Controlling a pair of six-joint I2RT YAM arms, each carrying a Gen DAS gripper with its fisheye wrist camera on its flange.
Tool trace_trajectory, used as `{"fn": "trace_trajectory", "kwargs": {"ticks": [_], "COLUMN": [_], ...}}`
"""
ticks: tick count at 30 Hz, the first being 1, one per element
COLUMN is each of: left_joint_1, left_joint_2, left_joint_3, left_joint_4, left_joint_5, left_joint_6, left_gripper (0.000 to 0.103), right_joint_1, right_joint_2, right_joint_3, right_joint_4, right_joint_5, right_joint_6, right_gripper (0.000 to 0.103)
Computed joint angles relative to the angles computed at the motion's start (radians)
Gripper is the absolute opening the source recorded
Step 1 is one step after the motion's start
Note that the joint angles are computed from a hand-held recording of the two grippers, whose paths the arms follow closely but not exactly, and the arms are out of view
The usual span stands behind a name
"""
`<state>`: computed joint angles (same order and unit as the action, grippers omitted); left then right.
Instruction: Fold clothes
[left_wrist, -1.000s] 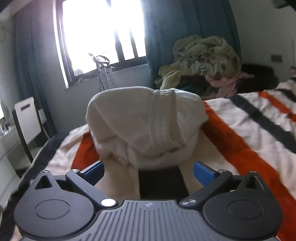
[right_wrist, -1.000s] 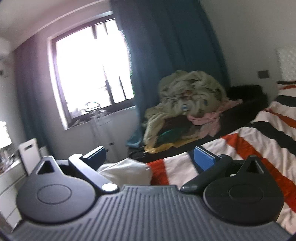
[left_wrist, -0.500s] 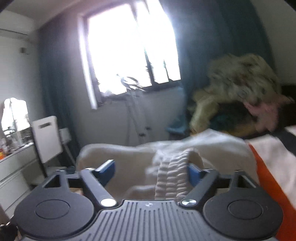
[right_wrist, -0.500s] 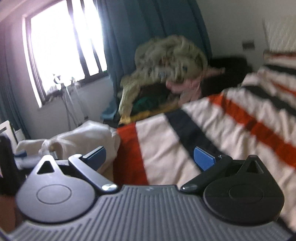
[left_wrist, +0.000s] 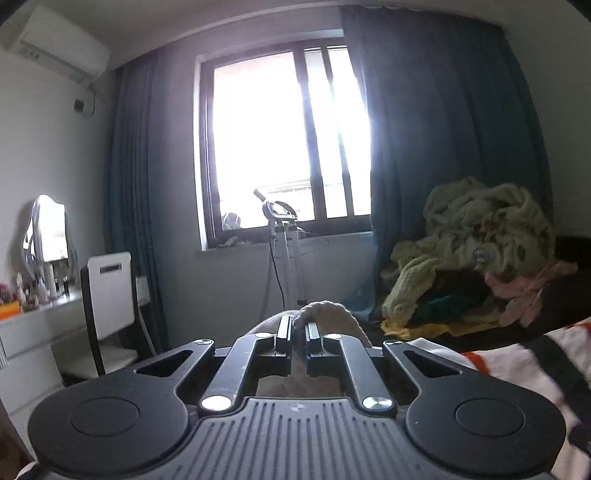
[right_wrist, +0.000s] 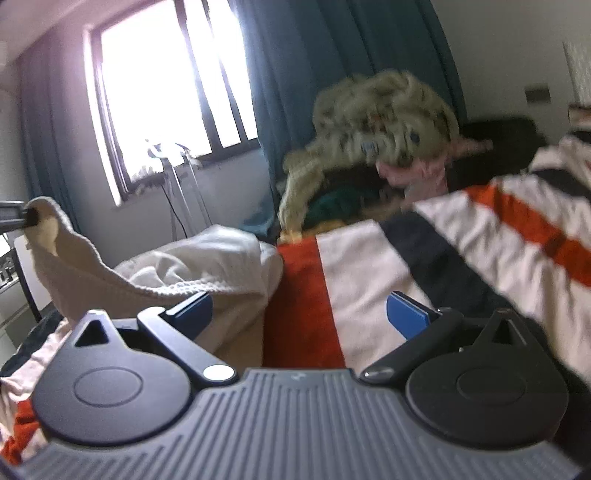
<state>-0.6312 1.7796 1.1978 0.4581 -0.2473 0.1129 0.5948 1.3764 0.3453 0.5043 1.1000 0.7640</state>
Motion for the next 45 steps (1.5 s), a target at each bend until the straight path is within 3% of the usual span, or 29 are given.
{"fn": "trace_trajectory", "kwargs": {"ticks": [4,7,8,10,12,14,19,24,28,31,34,36,37,39,43,45], "left_joint_1": [0.071,0.189,0.254,0.371,0.523,0.655,0.805,0.756,0.735,0.664,0.655,0.649,0.644,0.64,0.635,0.636], "left_joint_2": [-0.294,-0.51,-0.602,-0.709,-0.778,-0.745,-0.603,-0.505,-0.457,-0.383,-0.349,-0.334,-0.326,-0.31,-0.283,-0.28], "left_joint_3": [-0.264,-0.436,-0.5,-0.586,-0.63,-0.603,-0.535,-0.501,-0.476,-0.415,-0.392,-0.389,-0.385,-0.394,-0.408,-0.421], "left_joint_4": [-0.048,-0.119,-0.153,-0.185,-0.248,-0.298,-0.316,-0.256,-0.245,-0.239,-0.247,-0.249,-0.251,-0.235,-0.233,-0.214], "left_joint_5": [0.09,0.211,0.276,0.379,0.516,0.636,0.755,0.698,0.684,0.611,0.62,0.645,0.654,0.673,0.668,0.66], "left_joint_6": [-0.029,-0.053,-0.054,-0.047,-0.048,-0.05,-0.079,-0.124,-0.168,-0.22,-0.24,-0.254,-0.266,-0.285,-0.311,-0.328], "left_gripper": [0.006,0.005,0.005,0.005,0.005,0.005,0.005,0.005,0.005,0.005,0.005,0.005,0.005,0.006,0.006,0.006], "right_joint_1": [0.126,0.247,0.289,0.363,0.439,0.495,0.462,0.352,0.257,0.241,0.302,0.356,0.355,0.325,0.24,0.22], "right_joint_2": [-0.08,-0.164,-0.193,-0.193,-0.125,-0.063,0.056,0.253,0.407,0.4,0.342,0.331,0.322,0.279,0.273,0.301], "right_joint_3": [0.008,0.041,0.07,0.182,0.3,0.368,0.394,0.416,0.471,0.42,0.327,0.259,0.23,0.203,0.231,0.299], "right_joint_4": [-0.045,-0.222,-0.355,-0.748,-1.078,-1.21,-0.979,-0.707,-0.593,-0.468,-0.313,-0.085,0.018,0.019,-0.205,-0.383], "right_joint_5": [0.147,0.252,0.268,0.253,0.215,0.171,-0.039,-0.258,-0.36,-0.275,-0.027,0.205,0.229,0.166,-0.066,-0.15], "right_joint_6": [-0.061,0.021,0.115,0.413,0.653,0.724,0.457,0.295,0.273,0.301,0.301,0.117,0.04,0.085,0.296,0.366], "right_gripper": [0.102,0.102,0.102,0.1,0.087,0.081,0.081,0.079,0.06,0.054,0.05,0.049,0.049,0.05,0.05,0.029]}}
